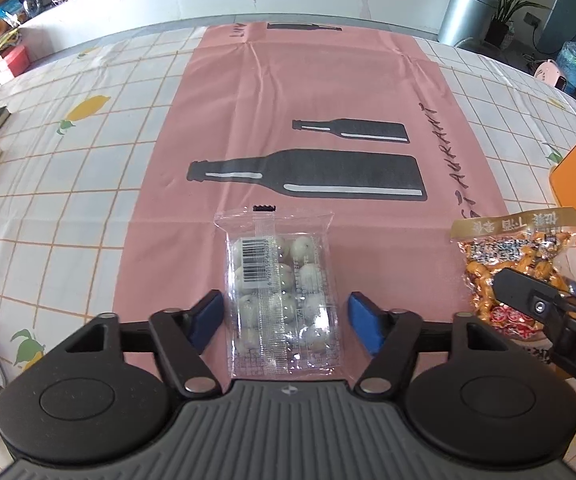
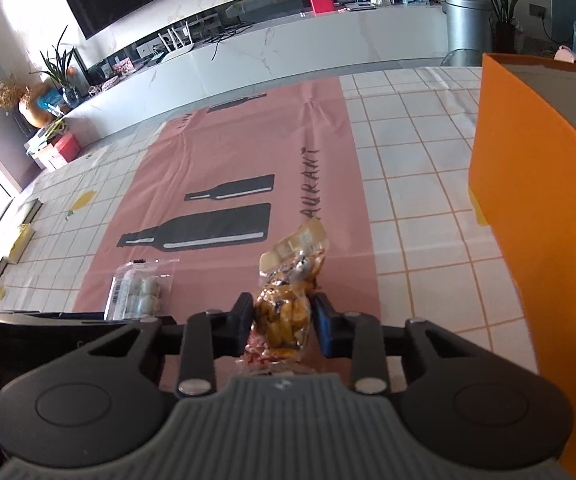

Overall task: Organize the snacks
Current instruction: 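Carry the white-ball bag and peanut bag over the orange box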

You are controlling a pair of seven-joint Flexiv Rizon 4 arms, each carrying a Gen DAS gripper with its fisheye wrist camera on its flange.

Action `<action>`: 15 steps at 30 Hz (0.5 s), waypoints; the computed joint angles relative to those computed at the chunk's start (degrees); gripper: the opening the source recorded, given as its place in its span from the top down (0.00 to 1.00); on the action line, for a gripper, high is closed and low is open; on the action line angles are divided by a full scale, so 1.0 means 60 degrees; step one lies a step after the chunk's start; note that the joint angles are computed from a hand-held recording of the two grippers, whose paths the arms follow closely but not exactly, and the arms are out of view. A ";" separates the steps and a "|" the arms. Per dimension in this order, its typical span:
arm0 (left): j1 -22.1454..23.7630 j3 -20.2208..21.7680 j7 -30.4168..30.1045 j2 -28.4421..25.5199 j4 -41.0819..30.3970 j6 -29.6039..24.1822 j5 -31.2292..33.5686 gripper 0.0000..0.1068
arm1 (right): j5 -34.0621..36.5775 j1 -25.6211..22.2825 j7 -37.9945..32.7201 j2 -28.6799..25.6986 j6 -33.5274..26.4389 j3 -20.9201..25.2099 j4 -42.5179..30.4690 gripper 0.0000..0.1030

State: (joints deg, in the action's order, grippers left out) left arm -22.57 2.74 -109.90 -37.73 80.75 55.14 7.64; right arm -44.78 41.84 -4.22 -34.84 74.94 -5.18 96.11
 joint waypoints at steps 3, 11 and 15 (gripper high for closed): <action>0.0071 -0.0065 0.0032 0.0046 0.0130 0.0195 -0.0082 0.41 | 0.0006 -0.0011 0.0320 0.0146 0.0347 -0.0093 0.0254 0.71; 0.0107 -0.0321 -0.0050 0.0387 0.0563 0.0839 -0.0488 0.45 | -0.0785 0.0125 0.1053 0.0772 0.0400 -0.0408 0.0860 0.71; 0.0238 -0.0746 0.0409 0.0675 0.0822 0.0978 -0.1002 0.44 | -0.1315 -0.0055 0.1357 0.1184 0.0273 -0.0248 0.1170 0.71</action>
